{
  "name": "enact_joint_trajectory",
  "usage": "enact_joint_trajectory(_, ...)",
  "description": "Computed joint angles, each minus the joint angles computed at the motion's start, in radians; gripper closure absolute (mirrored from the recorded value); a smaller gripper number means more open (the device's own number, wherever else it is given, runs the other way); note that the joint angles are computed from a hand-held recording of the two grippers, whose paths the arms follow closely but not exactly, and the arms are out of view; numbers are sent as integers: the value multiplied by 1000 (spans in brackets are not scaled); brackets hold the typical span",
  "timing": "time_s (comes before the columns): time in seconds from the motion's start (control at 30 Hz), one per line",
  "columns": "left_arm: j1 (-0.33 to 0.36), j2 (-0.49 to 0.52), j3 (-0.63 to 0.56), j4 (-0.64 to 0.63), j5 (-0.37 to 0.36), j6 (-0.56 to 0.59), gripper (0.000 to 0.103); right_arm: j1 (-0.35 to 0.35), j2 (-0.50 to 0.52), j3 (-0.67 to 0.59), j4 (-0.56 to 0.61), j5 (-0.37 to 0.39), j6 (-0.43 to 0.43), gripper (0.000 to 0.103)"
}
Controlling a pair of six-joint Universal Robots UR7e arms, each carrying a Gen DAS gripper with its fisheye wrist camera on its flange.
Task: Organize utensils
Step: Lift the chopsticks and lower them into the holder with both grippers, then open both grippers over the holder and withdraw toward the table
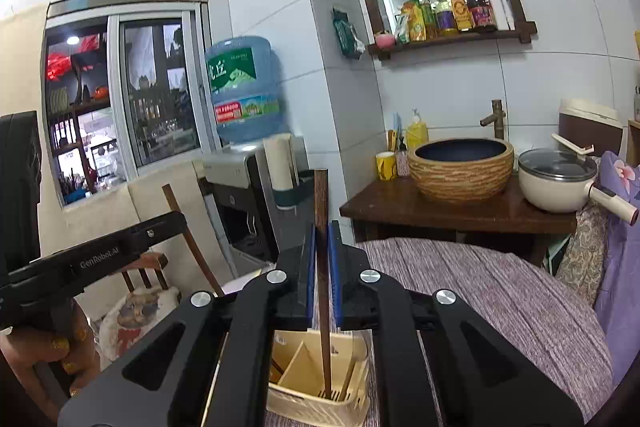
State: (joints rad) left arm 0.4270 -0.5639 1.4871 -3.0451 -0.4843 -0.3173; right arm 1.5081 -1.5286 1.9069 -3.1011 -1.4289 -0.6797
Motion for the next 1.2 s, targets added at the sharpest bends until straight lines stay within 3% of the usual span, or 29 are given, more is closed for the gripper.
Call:
enact_joint_trajectory(0.2,20,-13,43,85,-26,-100,96,-28,2,24,5,-5,1,95)
enact_joint_trajectory(0.5,31,-11,52,131,-56,-131,95,-39,3,31,4,-8,-6,95)
enact_joint_trajectory(0.57,27,-9,62,99,-55,-117,78,-40,-2,41,-8,-5,-21,93)
enact_joint_trajectory(0.63,17,-9,85,30,-49,-96,46,-45,-13,62,-42,2,-33,81)
enact_joint_trajectory(0.67,11,-10,100,-7,-44,-86,45,-52,-25,77,-55,11,-37,66)
enact_joint_trajectory(0.7,4,-15,116,-31,-43,-79,44,-59,-34,88,-63,18,-38,57)
enact_joint_trajectory(0.77,-12,-35,157,-46,-48,-76,39,-70,-60,115,-74,19,-55,57)
enact_joint_trajectory(0.83,-27,-55,203,-51,-41,-101,29,-83,-94,152,-76,10,-84,52)
enact_joint_trajectory(0.9,-39,-79,250,-20,-37,-148,27,-101,-128,180,-48,4,-103,48)
enact_joint_trajectory(1.03,-53,-126,322,154,-27,-330,26,-122,-169,226,-10,-91,-117,48)
enact_joint_trajectory(1.2,-54,-168,390,393,-78,-541,28,-157,-180,275,40,-211,-141,48)
